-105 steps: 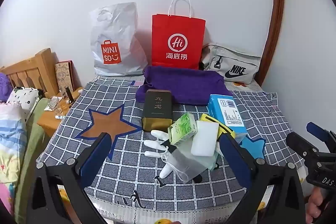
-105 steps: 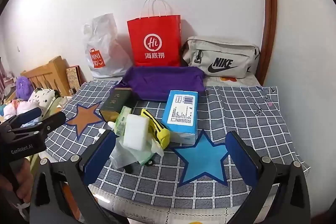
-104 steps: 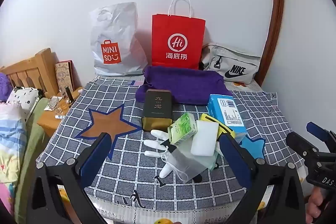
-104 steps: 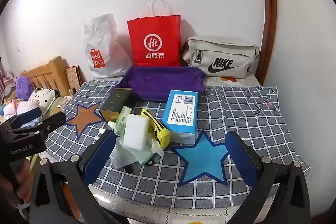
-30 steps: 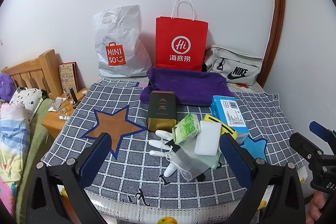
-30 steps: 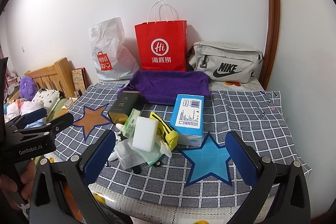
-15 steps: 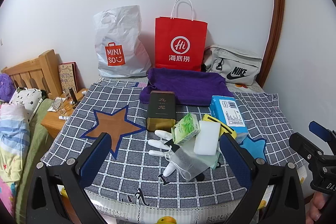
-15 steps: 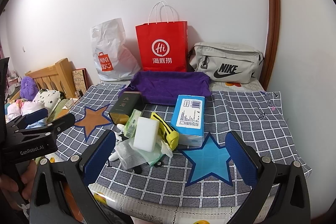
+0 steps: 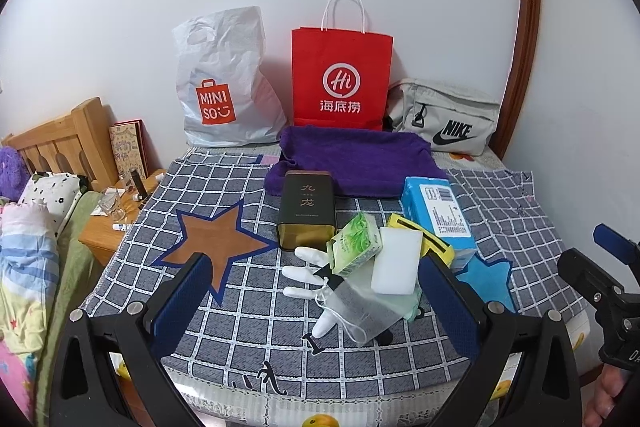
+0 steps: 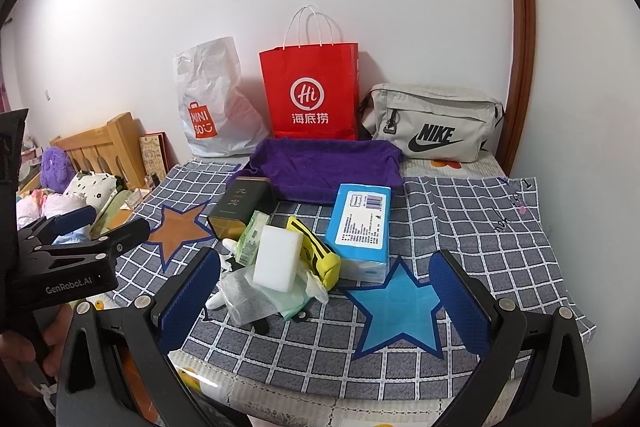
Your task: Organize soft objects
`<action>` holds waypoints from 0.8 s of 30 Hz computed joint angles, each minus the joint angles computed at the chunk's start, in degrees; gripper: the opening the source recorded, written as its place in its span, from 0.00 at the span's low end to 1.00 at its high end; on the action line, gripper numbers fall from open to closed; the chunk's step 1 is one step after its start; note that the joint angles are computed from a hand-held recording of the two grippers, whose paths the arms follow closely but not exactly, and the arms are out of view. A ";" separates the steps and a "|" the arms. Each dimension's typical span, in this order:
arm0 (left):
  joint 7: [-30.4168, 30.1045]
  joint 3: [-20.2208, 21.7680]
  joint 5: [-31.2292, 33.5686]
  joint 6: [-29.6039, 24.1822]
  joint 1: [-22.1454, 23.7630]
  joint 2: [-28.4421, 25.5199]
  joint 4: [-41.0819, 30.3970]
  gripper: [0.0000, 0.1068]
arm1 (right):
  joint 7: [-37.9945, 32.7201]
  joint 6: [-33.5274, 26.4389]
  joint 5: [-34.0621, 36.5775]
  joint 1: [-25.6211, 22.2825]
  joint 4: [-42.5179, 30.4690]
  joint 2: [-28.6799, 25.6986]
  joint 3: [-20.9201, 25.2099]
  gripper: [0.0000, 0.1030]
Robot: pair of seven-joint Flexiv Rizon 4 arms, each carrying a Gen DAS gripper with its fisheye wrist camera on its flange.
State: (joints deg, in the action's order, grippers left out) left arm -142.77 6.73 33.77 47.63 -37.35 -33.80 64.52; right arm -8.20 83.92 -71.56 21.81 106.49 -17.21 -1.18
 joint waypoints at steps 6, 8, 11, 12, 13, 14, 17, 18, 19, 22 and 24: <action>3.17 -1.43 -3.17 1.43 2.17 -2.04 -0.45 0.96 | -1.68 1.53 2.25 0.02 -0.77 -2.45 -0.77 1.00; 4.31 -2.03 -5.35 2.49 3.22 -2.86 -0.16 0.96 | -2.88 1.93 3.50 0.35 -1.10 -3.40 -1.15 1.00; 6.00 -2.13 -7.57 3.89 3.86 -4.37 -0.37 0.92 | -6.20 3.01 7.26 0.74 -1.64 -5.13 -1.24 1.00; 6.59 -1.95 -8.00 4.10 3.86 -5.04 -0.73 0.91 | -7.65 3.20 8.94 0.91 -1.83 -5.74 -1.14 1.00; 6.87 -1.60 -8.27 4.23 3.69 -5.46 -0.90 0.90 | -9.67 3.15 11.18 0.84 -2.28 -6.58 -0.57 1.00; 7.13 -1.19 -8.50 3.83 3.49 -6.07 -1.38 0.90 | -11.08 3.23 12.81 1.01 -2.60 -7.25 -0.43 0.99; 7.44 -0.13 -8.99 2.89 3.24 -7.46 -2.48 0.89 | -15.78 3.55 17.65 1.19 -3.93 -9.49 0.61 0.96; 7.46 0.15 -9.16 2.44 3.24 -7.90 -2.83 0.89 | -17.29 3.83 19.12 1.13 -4.54 -10.33 1.08 0.95; 7.36 0.41 -9.31 2.13 3.28 -8.11 -2.88 0.89 | -18.52 4.26 20.33 1.19 -5.12 -11.22 1.35 0.94; 7.27 0.80 -9.74 1.66 3.83 -8.87 -2.86 0.89 | -22.74 4.47 24.50 0.45 -7.46 -14.06 3.81 0.86; 7.34 0.63 -10.55 1.70 4.54 -9.24 -2.44 0.89 | -25.52 3.26 28.26 -0.82 -9.79 -16.27 6.96 0.79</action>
State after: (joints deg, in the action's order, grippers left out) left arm -135.43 7.36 23.22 49.32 -32.81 -43.03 62.08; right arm -33.72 87.18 -43.30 20.99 96.70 -33.48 5.78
